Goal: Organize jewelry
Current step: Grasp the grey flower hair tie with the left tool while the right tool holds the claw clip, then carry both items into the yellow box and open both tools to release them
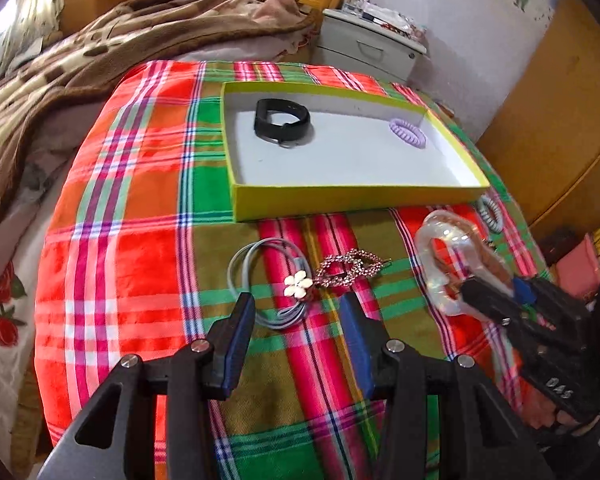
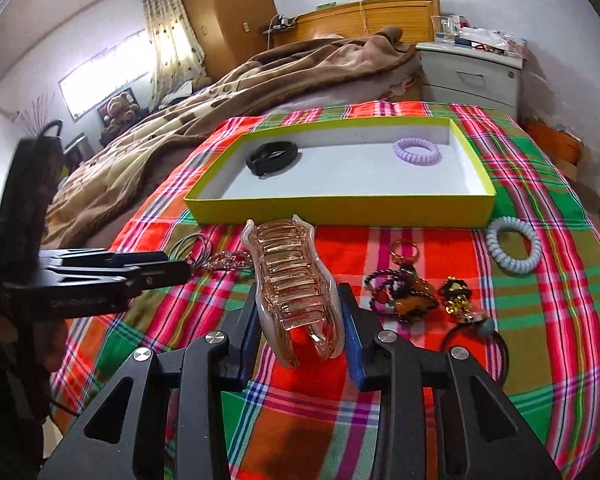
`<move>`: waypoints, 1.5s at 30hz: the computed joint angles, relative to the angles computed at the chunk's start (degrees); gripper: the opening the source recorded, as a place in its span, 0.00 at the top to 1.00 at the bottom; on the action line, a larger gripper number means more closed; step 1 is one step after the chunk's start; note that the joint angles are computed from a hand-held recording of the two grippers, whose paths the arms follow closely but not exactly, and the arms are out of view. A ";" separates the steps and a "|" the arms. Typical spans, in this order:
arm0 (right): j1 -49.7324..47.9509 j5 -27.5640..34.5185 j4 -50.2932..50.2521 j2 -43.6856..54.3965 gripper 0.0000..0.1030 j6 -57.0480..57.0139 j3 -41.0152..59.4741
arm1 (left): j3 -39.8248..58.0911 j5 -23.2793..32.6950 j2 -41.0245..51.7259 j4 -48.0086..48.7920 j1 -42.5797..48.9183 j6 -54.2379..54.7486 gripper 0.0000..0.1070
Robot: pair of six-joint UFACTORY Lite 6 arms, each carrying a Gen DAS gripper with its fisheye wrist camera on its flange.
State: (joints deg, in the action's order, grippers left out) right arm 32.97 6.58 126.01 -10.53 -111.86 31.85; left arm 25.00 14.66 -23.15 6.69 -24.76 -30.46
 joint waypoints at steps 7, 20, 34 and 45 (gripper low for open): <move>-0.31 0.13 3.01 -2.44 0.64 -3.07 -1.35 | 2.21 -0.66 4.82 14.27 -1.75 -15.12 0.64; -1.02 0.66 4.21 -3.01 0.64 -4.10 -2.13 | 3.52 -0.95 7.16 17.36 -2.60 -18.91 0.84; -0.83 -0.19 9.06 -3.94 0.64 -8.34 -1.56 | 1.60 2.61 0.46 23.43 -3.86 -25.33 0.85; -2.44 -1.22 -2.93 -3.54 0.64 2.85 1.92 | 2.74 6.66 -5.83 21.38 -3.14 -21.76 0.85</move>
State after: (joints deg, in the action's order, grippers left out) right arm 30.53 5.36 123.08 -14.06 -109.01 33.76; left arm 27.74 21.32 -28.98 28.07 -27.90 -52.21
